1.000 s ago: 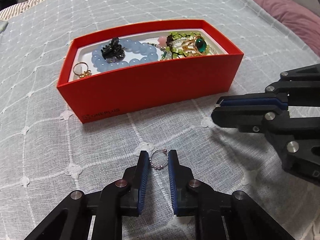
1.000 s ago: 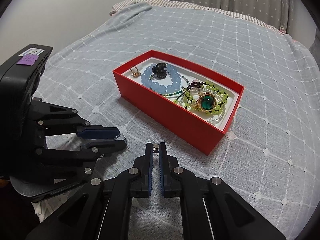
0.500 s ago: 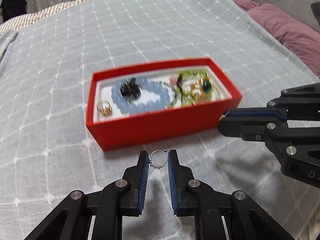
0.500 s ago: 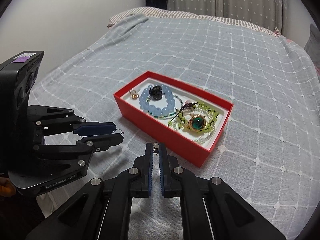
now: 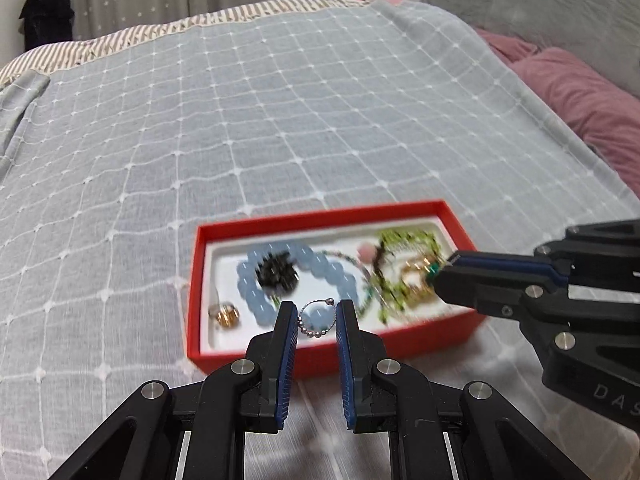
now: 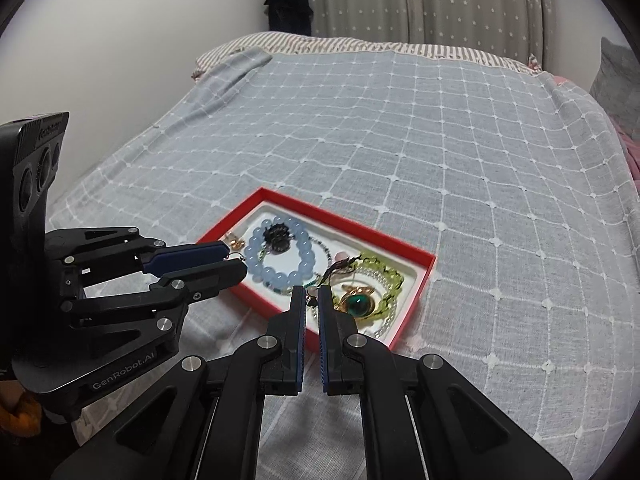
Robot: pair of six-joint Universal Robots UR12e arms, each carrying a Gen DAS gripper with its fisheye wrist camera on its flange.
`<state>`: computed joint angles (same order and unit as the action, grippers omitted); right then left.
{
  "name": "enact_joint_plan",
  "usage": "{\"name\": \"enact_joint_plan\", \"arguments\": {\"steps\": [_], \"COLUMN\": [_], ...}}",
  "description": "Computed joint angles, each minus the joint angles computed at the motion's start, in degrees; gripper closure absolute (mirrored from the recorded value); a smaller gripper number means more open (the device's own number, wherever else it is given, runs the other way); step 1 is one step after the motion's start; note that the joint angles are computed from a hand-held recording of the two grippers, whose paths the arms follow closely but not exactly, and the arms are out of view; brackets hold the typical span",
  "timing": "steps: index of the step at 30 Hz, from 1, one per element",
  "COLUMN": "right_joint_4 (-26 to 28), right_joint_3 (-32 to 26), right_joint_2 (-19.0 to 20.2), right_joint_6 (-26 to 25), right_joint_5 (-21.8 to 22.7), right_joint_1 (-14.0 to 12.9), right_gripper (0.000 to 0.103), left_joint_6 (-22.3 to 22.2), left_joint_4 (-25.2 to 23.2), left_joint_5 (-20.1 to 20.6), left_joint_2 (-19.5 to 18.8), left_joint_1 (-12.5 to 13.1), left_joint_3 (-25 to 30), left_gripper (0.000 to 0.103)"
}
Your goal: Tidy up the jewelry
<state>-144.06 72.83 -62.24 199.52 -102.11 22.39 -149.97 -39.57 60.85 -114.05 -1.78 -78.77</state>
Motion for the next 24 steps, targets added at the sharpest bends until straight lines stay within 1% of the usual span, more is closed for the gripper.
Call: {"name": "enact_joint_plan", "arguments": {"steps": [2,5,8,10,13,15,16,17,18,19,20,21,23,24], "right_joint_4": [0.5,1.3,2.0,1.7,0.5,0.8,0.8,0.7,0.7,0.6,0.2,0.0,0.1,0.3], "right_joint_3": [-0.6,-1.3,-1.6,-1.4,-0.5,-0.4,-0.3,-0.2,-0.1,0.0,0.2,0.3,0.6,0.7], "right_joint_2": [0.5,1.2,1.6,1.6,1.2,1.1,1.0,0.9,0.9,0.8,0.6,0.5,0.1,-0.1], "right_joint_6": [0.0,0.4,0.5,0.4,0.6,0.8,0.8,0.9,0.9,1.1,1.3,1.4,2.0,2.4], "right_joint_5": [-1.3,-1.7,-2.3,-2.2,-0.5,-0.1,0.2,0.6,0.9,1.0,0.9,0.7,0.0,-0.7], "right_joint_1": [-0.1,-0.4,-0.6,-0.8,-1.3,-1.4,-1.5,-1.5,-1.5,-1.5,-1.5,-1.4,-1.2,-1.1], "right_gripper": [0.097,0.097,0.097,0.097,0.096,0.095,0.091,0.082,0.077,0.068,0.066,0.066,0.066,0.066], "left_joint_6": [-1.2,-2.8,-3.0,-2.9,-2.9,-2.9,-2.9,-2.9,-2.9,-3.0,-3.0,-2.9,-3.0,-3.0], "left_joint_4": [0.4,-0.3,-0.7,-0.6,-0.3,-0.5,-0.3,-0.1,0.1,0.3,0.4,0.4,-0.2,-0.5], "left_joint_5": [0.4,1.4,1.8,1.9,1.8,1.8,1.7,1.6,1.7,1.8,1.9,2.2,3.8,3.9], "left_joint_2": [-0.8,-1.9,-2.5,-2.7,-2.7,-2.6,-2.5,-2.4,-2.3,-2.1,-1.9,-1.7,-1.2,-0.9], "left_joint_1": [-0.2,-0.6,-0.9,-0.9,-0.8,-0.7,-0.6,-0.6,-0.5,-0.5,-0.5,-0.4,-0.5,-0.4], "left_joint_3": [0.7,2.0,2.7,2.8,2.8,2.7,2.6,2.5,2.4,2.2,2.0,1.9,1.6,1.3], "left_gripper": [0.089,0.089,0.089,0.088,0.087,0.08,0.078,0.073,0.067,0.065,0.062,0.06,0.058,0.058]}}
